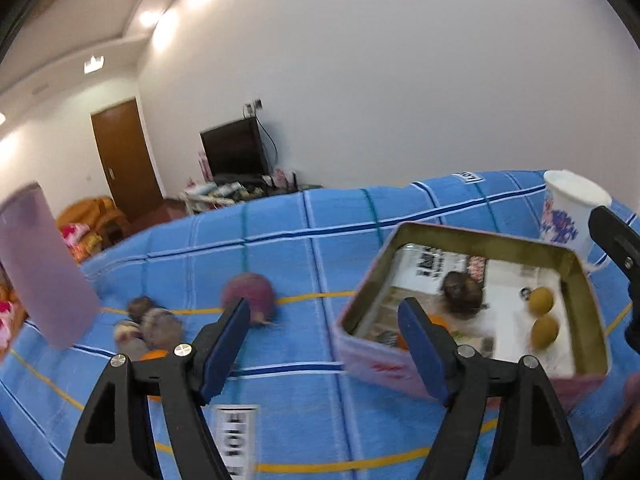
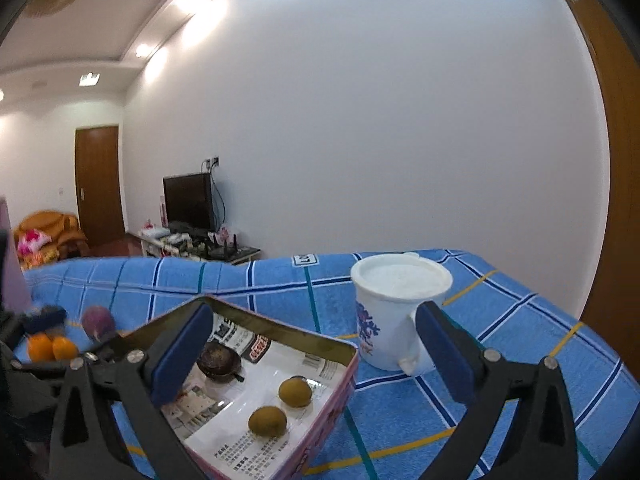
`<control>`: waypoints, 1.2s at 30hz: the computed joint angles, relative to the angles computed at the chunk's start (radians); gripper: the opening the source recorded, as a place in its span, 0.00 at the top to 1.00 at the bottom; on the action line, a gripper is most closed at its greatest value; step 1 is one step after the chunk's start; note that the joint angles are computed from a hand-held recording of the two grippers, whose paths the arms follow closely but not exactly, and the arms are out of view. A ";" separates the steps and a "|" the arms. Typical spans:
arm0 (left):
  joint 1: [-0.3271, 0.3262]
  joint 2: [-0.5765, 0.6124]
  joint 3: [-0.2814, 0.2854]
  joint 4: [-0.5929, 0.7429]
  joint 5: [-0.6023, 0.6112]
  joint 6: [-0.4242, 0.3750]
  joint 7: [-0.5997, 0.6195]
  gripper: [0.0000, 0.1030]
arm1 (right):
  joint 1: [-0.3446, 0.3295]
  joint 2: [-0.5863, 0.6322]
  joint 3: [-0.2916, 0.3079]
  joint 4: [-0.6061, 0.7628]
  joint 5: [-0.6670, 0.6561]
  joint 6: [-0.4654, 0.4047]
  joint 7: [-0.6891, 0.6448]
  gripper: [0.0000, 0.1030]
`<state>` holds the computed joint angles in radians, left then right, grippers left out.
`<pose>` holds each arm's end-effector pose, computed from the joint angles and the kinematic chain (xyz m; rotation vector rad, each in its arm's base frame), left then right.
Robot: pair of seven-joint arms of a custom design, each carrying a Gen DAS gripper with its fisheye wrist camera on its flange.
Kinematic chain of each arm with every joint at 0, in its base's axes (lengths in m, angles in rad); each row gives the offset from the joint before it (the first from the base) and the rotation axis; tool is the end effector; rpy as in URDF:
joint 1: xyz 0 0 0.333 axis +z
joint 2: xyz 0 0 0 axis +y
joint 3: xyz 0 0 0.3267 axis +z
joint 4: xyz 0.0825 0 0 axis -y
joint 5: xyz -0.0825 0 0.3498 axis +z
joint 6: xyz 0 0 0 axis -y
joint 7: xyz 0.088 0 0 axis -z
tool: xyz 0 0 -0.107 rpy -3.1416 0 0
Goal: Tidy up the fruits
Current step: 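Move both open tools back from the tin to the fruit pile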
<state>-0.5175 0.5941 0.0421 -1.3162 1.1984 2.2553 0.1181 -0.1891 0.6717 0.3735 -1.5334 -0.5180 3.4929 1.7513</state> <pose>0.6599 -0.3206 0.4651 -1.6908 1.2372 -0.5573 0.7053 0.1051 0.4732 -1.5718 1.0700 -0.8740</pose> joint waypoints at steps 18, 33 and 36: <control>0.195 -0.304 -0.087 -0.460 0.231 0.077 -0.218 0.25 | 0.222 -0.094 -0.201 -0.098 0.227 -0.064 -0.083 0.00; 0.306 -0.413 -0.139 -0.602 0.281 0.115 -0.321 0.25 | 0.435 -0.140 -0.297 -0.162 0.394 -0.088 -0.238 0.00; 0.326 -0.435 -0.142 -0.624 0.275 0.115 -0.331 0.25 | 0.426 -0.137 -0.263 -0.159 0.394 -0.097 -0.247 0.00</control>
